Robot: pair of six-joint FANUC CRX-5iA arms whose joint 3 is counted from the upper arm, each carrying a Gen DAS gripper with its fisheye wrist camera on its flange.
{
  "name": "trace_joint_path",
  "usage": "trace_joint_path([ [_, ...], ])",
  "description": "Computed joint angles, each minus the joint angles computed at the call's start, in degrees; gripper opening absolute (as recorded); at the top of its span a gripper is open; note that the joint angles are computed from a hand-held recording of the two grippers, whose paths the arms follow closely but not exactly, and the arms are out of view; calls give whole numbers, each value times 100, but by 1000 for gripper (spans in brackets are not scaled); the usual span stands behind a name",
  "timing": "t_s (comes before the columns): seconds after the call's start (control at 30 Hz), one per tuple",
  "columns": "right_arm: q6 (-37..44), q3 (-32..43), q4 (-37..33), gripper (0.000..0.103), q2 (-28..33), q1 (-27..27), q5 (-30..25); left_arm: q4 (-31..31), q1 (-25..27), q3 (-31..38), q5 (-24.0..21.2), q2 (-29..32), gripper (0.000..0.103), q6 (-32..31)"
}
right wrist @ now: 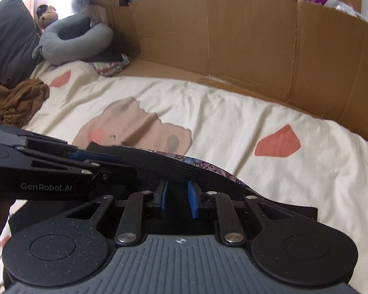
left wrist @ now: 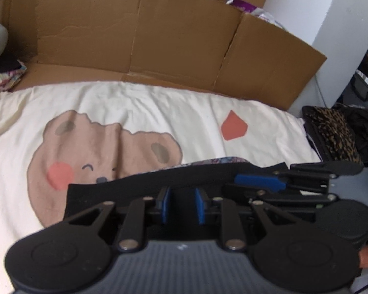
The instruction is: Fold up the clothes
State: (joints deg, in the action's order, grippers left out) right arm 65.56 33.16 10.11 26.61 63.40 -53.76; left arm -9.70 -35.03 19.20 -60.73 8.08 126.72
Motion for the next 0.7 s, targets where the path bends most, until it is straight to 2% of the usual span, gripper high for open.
trace_joint_path([
  [0.3, 218, 353, -361, 19, 280, -155, -131, 379, 233, -396, 329, -34, 25, -195],
  [0.4, 287, 141, -245, 18, 209, -125, 78, 429, 252, -279, 198, 29, 25, -241],
  [0.5, 302, 199, -90, 19, 237, -71, -22, 285, 181, -73, -14, 53, 21, 151],
  [0.6, 214, 318, 88, 21, 263, -6, -177, 90, 84, -96, -10, -86, 22, 537],
  [0.7, 85, -36, 249, 25, -12, 54, 107, -152, -70, -81, -99, -198, 22, 713],
])
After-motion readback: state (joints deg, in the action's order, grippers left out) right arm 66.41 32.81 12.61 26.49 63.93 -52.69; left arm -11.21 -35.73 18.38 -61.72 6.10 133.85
